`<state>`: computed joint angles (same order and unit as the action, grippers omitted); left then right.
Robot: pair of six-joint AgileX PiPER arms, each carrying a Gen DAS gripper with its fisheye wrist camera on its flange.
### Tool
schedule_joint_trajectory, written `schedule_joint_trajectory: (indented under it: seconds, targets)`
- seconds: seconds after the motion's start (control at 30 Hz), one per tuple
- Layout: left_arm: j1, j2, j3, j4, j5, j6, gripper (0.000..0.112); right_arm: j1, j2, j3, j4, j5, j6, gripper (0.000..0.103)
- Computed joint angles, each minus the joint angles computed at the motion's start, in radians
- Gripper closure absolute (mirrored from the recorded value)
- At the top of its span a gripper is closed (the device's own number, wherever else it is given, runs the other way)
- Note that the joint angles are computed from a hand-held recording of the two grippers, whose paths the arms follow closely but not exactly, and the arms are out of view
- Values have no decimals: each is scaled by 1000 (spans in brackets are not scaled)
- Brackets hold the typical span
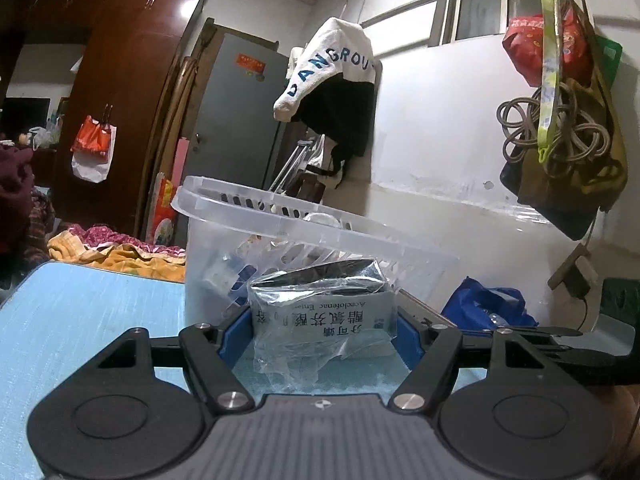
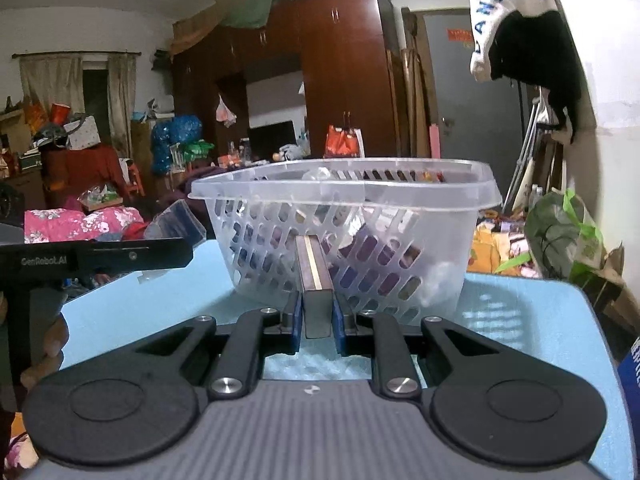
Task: Organize objects
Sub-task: 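Carry both held items over the white basket and release them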
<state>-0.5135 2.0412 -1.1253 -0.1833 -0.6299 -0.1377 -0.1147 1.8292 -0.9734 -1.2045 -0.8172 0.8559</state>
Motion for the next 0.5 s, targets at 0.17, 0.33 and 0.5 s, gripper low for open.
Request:
schedule_joint_trajectory:
  seconds: [0.17,0.33,0.5]
  targets:
    - [2,-4,26,15,-40,-18,37,-12,8,26,55,-75,-69,85]
    - [11,-26,92,90,-137,-96,37,-68,-27,125,98,-212,-181,85]
    - [22,-128,34,113,-48,-101,37,-51,-144,8,66,-69,49,85]
